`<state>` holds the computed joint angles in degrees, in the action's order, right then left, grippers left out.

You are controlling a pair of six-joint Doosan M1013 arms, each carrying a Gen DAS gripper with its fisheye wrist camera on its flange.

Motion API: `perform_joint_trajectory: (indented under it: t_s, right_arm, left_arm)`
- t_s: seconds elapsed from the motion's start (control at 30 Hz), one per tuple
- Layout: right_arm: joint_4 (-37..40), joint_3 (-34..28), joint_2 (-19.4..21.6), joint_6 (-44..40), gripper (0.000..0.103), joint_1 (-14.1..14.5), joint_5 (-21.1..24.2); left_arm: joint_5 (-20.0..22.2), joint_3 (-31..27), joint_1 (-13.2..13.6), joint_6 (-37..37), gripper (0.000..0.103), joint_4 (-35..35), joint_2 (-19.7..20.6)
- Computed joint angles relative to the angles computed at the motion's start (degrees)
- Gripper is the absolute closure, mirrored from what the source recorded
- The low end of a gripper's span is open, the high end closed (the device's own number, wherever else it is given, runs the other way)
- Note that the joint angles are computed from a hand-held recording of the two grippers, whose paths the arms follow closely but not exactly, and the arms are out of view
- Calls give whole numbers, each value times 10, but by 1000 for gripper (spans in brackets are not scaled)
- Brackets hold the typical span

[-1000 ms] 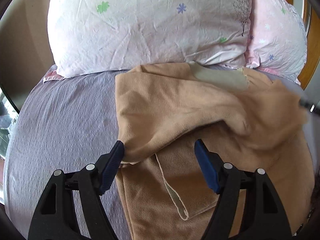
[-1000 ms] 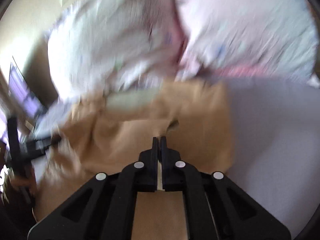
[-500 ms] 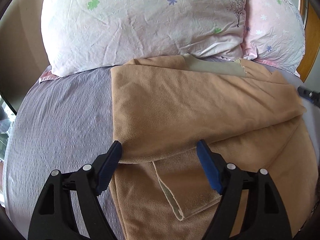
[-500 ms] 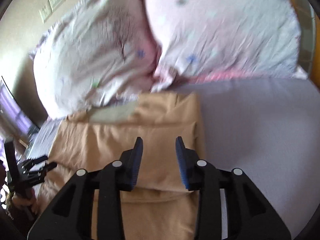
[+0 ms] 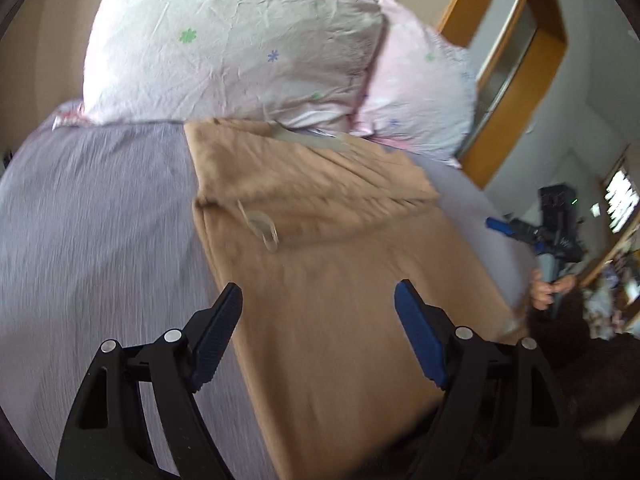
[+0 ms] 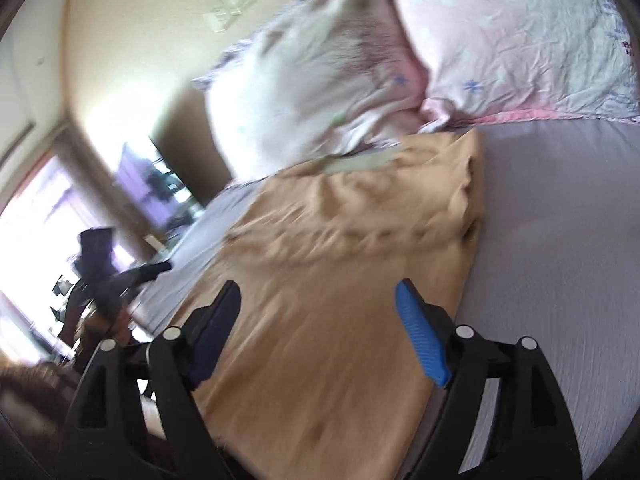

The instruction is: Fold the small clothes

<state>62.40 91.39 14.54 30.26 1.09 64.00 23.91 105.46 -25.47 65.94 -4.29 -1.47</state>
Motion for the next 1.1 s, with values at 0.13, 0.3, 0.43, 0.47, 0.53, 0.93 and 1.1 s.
perform_joint_trajectory:
  t_s: [0.13, 0.3, 0.43, 0.47, 0.53, 0.93, 1.1]
  right_arm:
    - [-14, 63, -31, -33, 18, -41, 93]
    - [-40, 123, -60, 13, 18, -86, 110]
    - [-70, 130, -50, 70, 17, -85, 70]
    - [-70, 131, -43, 78, 17, -82, 70]
    - [-53, 132, -29, 71, 17, -76, 85]
    - [44, 119, 13, -23, 97, -62, 194]
    - [107, 85, -3, -66, 97, -63, 199]
  left_arm:
    - [-33, 85, -6, 60, 22, -132, -60]
    - [-26, 137, -9, 114, 22, -252, -72]
    - [-24, 139, -2, 277, 22, -426, -42]
    - [-20, 135, -2, 288, 22, -436, -35]
    - [-11, 123, -1, 309, 22, -454, -16]
    - [-45, 139, -3, 436, 98, -662, -8]
    - [-59, 126, 3, 550, 98, -758, -32]
